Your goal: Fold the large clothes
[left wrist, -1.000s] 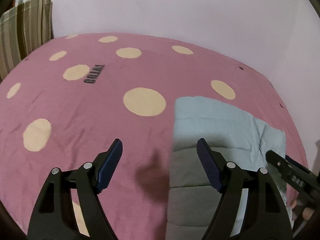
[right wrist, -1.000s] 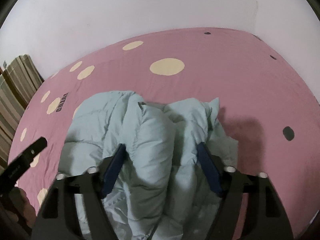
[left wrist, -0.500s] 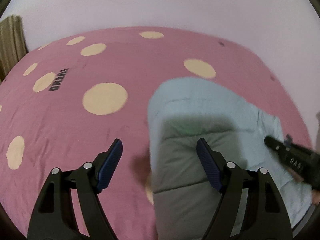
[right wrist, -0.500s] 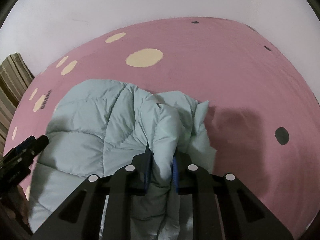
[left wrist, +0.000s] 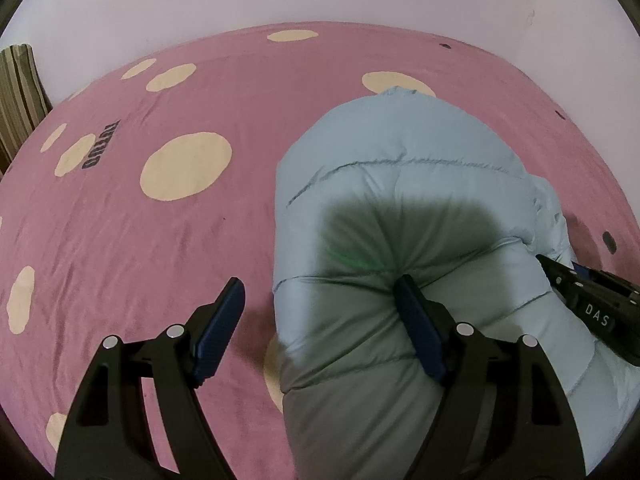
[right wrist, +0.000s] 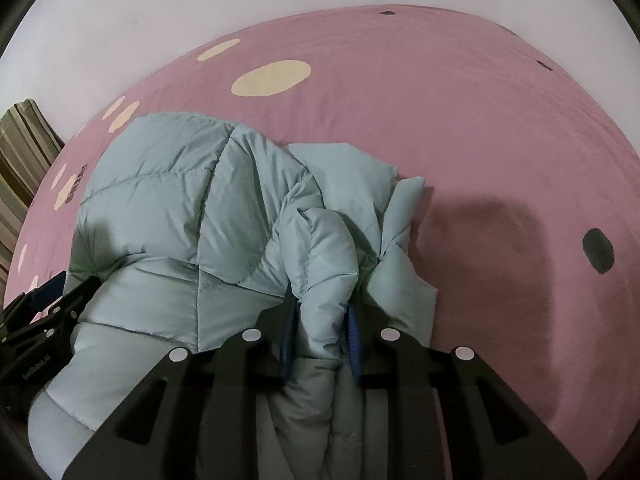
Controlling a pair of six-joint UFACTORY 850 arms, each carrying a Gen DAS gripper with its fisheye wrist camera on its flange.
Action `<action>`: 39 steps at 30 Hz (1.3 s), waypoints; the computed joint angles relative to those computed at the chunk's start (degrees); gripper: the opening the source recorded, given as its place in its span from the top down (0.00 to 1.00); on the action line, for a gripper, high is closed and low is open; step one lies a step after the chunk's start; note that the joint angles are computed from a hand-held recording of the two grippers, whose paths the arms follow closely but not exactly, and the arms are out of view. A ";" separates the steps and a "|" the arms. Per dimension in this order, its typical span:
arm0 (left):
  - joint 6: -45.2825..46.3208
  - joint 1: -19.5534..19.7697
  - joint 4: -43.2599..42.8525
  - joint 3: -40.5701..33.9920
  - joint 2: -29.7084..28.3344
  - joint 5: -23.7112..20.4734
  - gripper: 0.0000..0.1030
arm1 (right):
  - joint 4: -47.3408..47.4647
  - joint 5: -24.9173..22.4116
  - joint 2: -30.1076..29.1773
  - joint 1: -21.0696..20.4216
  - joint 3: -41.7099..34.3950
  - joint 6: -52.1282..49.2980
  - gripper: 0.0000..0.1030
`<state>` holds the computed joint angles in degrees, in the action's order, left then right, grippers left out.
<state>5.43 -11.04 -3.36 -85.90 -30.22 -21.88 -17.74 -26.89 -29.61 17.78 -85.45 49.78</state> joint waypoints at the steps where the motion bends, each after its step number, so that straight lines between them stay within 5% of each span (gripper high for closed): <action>1: -0.25 -0.02 0.18 0.06 -0.02 0.08 0.24 | -0.72 0.07 0.03 0.06 0.13 0.55 0.80; 13: -2.06 -0.20 2.20 0.67 0.69 0.51 0.24 | -6.59 -0.15 1.57 1.28 1.30 5.70 0.76; 19: -2.65 0.16 2.52 2.09 2.76 0.90 0.24 | -12.55 -2.69 5.47 2.36 3.13 11.06 0.66; 28: 8.60 1.73 -11.63 12.50 14.62 6.64 0.24 | -29.06 -3.44 16.28 9.59 10.43 24.99 0.66; 39: 10.78 1.43 -14.58 15.76 13.16 3.02 0.24 | -19.46 -1.46 14.23 10.25 15.16 17.48 0.66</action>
